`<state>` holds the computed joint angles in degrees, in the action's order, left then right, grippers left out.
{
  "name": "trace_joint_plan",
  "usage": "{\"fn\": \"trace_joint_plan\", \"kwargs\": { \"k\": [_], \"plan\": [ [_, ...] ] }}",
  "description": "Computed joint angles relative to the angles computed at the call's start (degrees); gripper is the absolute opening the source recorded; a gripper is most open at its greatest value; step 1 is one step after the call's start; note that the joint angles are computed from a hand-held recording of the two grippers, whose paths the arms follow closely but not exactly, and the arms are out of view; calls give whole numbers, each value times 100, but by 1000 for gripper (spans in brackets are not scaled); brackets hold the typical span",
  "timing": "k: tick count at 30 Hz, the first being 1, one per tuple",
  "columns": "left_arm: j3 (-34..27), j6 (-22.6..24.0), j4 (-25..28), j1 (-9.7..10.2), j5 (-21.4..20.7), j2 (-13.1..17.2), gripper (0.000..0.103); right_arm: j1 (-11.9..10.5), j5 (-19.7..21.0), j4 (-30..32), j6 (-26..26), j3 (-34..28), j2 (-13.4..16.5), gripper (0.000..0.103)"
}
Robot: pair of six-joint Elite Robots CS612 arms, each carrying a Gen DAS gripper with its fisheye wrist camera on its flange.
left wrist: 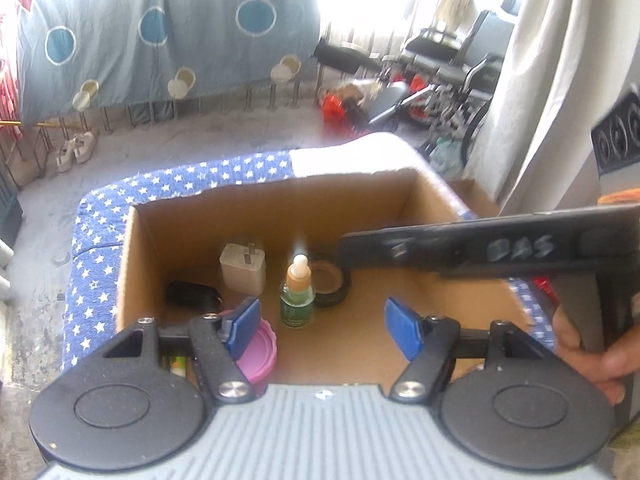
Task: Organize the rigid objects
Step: 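Move the right gripper back down to the gold round jar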
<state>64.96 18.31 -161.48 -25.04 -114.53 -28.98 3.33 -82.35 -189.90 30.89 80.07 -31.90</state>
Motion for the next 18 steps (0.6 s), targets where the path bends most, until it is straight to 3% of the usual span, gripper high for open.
{"fn": "trace_joint_plan", "kwargs": {
  "k": [6, 9, 13, 18],
  "plan": [
    [903, 185, -882, 281, -635, -441, 76, 104, -112, -1601, 484, 976, -361, 43],
    [1275, 264, -1077, 405, -792, -590, 77, 190, -147, -2294, 743, 1420, -453, 43],
    [1588, 271, -1137, 493, -767, -661, 77, 323, -192, -2782, 1146, 1754, -400, 43],
    [1832, 429, -1314, 465, -475, -572, 77, 466, -119, -2983, 1705, 1754, -97, 43]
  ]
}}
